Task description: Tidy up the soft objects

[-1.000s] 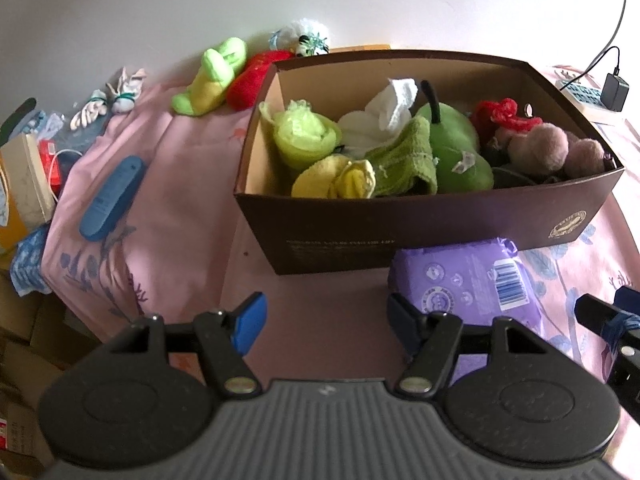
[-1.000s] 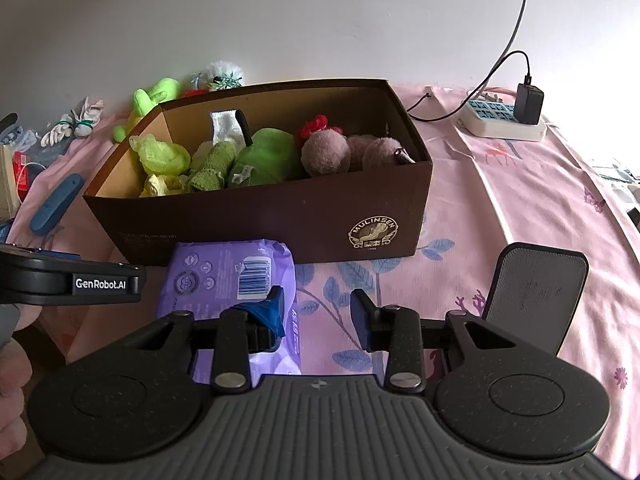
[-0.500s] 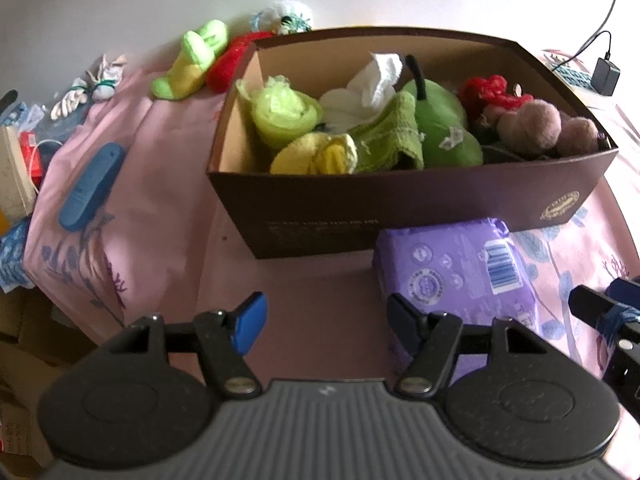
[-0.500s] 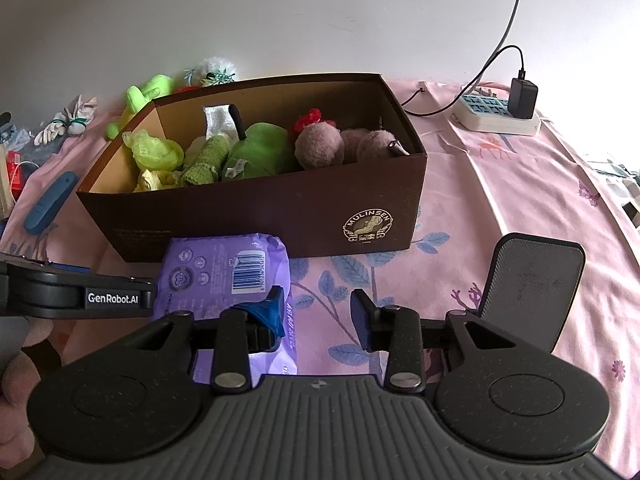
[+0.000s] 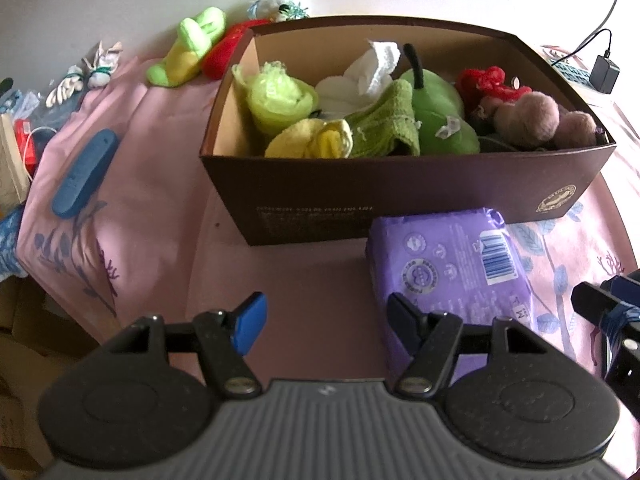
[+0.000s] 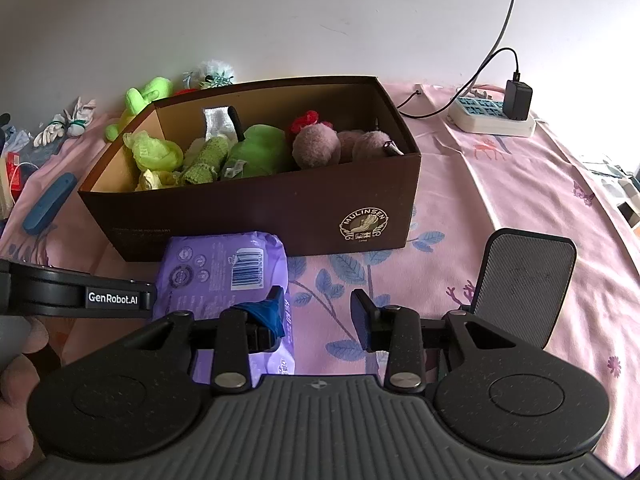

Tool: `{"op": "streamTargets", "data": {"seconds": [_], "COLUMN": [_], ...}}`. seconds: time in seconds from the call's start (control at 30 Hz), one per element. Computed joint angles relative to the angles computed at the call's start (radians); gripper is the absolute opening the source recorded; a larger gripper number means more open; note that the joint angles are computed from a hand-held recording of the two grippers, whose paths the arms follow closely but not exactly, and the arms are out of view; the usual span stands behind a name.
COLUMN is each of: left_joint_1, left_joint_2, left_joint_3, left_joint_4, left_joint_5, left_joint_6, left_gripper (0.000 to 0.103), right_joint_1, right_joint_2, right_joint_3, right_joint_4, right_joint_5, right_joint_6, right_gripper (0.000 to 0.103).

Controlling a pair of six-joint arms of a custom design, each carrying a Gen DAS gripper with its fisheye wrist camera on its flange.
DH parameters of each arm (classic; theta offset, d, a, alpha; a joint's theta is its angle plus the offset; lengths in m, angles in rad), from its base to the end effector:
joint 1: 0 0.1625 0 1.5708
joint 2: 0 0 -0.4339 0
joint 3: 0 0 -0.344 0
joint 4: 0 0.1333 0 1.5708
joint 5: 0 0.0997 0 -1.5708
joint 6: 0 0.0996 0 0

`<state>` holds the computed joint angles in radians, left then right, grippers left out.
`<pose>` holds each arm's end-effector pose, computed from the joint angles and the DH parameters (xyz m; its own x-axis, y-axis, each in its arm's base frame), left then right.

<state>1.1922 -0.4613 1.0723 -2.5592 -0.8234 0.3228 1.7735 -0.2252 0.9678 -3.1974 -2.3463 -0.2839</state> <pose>-0.1052 -0.8083 0.1271 -0.6251 0.3104 -0.7162 0.5714 0.8070 -0.1490 0.2222 -0.7655 0.0588 -0.7403 0.1971 0.6427 -0.3490 0.7045 -0.6180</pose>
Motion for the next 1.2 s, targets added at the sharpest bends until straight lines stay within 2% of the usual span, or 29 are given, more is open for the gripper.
{"op": "streamTargets", "data": {"seconds": [0.3, 0.57, 0.8, 1.0, 1.2], "left_joint_1": [-0.006, -0.020, -0.024, -0.021, -0.021], "left_joint_2": [-0.022, -0.039, -0.039, -0.036, -0.033], "left_joint_3": [0.045, 0.101, 0.106, 0.095, 0.091], "left_joint_4": [-0.054, -0.170, -0.200, -0.220, -0.232], "left_joint_5": [-0.005, 0.019, 0.043, 0.062, 0.068], "left_joint_6": [0.021, 0.075, 0.085, 0.093, 0.098], "left_gripper": [0.069, 0.069, 0.069, 0.069, 0.069], "right_joint_1": [0.003, 0.002, -0.002, -0.002, -0.004], "right_joint_2": [-0.009, -0.008, 0.004, 0.015, 0.012], "right_joint_3": [0.032, 0.039, 0.009, -0.017, -0.006], "right_joint_4": [-0.036, -0.055, -0.027, -0.008, -0.031], "right_joint_5": [0.005, 0.043, 0.073, 0.069, 0.080], "right_joint_6": [-0.004, -0.032, -0.024, -0.021, -0.035], "right_gripper": [0.020, 0.020, 0.020, 0.020, 0.019]}}
